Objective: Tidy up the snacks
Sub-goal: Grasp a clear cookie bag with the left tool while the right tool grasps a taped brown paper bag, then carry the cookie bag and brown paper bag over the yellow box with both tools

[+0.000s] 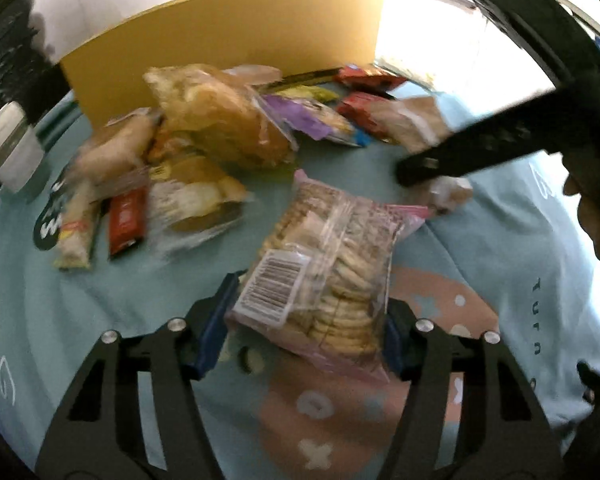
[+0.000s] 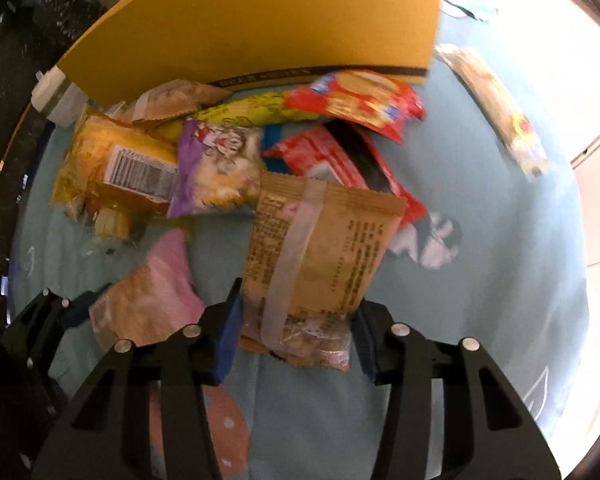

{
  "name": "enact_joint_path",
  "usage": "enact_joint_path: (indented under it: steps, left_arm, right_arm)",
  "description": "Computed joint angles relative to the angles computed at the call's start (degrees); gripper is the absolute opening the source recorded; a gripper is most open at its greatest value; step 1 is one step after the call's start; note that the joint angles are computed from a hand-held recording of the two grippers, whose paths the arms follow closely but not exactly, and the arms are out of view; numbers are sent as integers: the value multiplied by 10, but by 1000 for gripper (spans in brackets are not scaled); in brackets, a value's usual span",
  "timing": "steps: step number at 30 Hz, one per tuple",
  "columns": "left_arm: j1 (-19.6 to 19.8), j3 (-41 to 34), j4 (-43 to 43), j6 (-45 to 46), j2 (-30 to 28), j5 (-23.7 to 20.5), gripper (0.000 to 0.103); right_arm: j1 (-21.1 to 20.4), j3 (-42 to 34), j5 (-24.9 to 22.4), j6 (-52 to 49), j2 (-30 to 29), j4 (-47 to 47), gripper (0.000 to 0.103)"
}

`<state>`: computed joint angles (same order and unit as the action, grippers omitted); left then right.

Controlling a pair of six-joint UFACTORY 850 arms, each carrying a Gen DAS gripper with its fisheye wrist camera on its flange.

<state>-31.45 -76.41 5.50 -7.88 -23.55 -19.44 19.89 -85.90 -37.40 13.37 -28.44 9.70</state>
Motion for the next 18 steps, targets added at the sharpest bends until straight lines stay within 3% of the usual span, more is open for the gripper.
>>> enact_joint_path:
  steps: [8, 18]
  left_arm:
    - [18, 6, -54, 43, 23, -1, 64]
    - [16, -5, -14, 5, 40, 6, 64]
  right_arm:
    - [-12, 67, 22, -30, 50, 35, 49]
    - [-2, 60, 35, -49, 75, 43, 49]
